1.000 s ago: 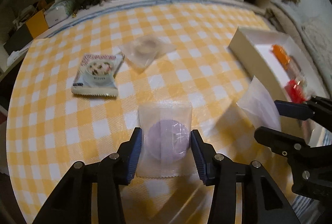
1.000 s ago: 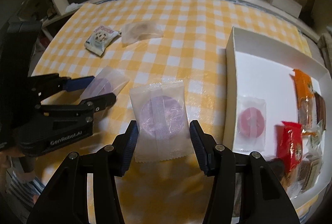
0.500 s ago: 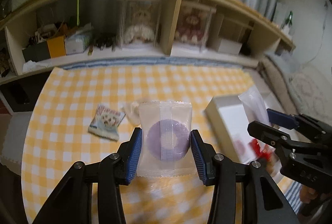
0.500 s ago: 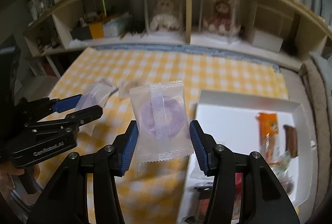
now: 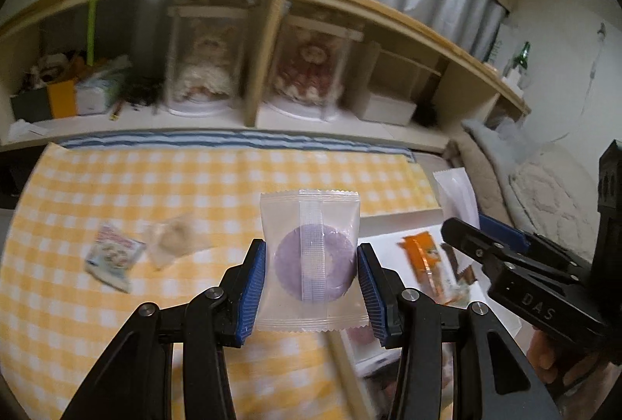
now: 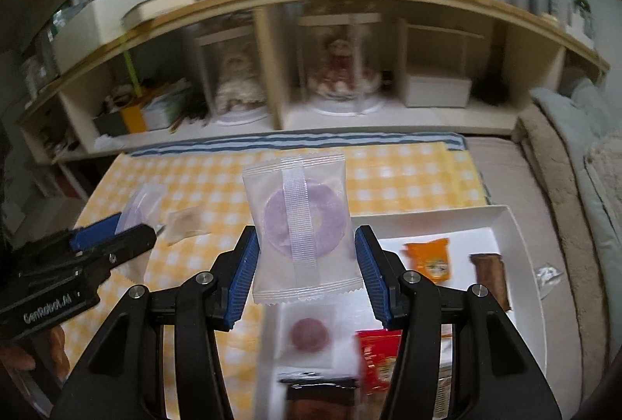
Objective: Organize snacks
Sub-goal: 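Carry both purple-disc candy packs over the tray and release them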
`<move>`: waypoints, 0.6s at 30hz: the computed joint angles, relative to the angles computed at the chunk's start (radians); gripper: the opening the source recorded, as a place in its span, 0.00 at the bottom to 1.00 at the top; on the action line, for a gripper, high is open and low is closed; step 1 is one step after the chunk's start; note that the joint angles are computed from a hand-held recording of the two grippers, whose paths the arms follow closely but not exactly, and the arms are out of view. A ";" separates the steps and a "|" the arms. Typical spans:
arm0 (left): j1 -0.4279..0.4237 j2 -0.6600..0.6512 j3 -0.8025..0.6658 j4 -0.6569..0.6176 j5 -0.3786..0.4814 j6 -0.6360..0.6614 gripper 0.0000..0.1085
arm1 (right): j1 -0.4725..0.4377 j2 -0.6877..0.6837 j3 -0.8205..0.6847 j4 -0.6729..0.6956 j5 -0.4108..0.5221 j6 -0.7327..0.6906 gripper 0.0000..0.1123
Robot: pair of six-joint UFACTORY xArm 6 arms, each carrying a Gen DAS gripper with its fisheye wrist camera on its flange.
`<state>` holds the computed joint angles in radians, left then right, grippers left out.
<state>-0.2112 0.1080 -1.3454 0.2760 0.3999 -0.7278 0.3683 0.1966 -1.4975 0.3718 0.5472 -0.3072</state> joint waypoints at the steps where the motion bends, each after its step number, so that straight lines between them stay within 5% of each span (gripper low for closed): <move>1: -0.003 0.037 -0.036 -0.032 0.002 0.024 0.42 | -0.008 0.009 -0.007 -0.005 0.004 0.004 0.46; 8: -0.016 0.304 -0.339 -0.228 0.080 0.174 0.42 | -0.053 0.081 -0.055 -0.043 0.038 0.019 0.46; 18: -0.009 0.636 -0.781 -0.278 0.218 0.201 0.42 | -0.094 0.167 -0.128 -0.033 0.072 -0.006 0.46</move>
<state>-0.2205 0.7440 -2.1264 -0.0022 0.6184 -0.5267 0.2739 0.3633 -1.6257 0.3385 0.6191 -0.3133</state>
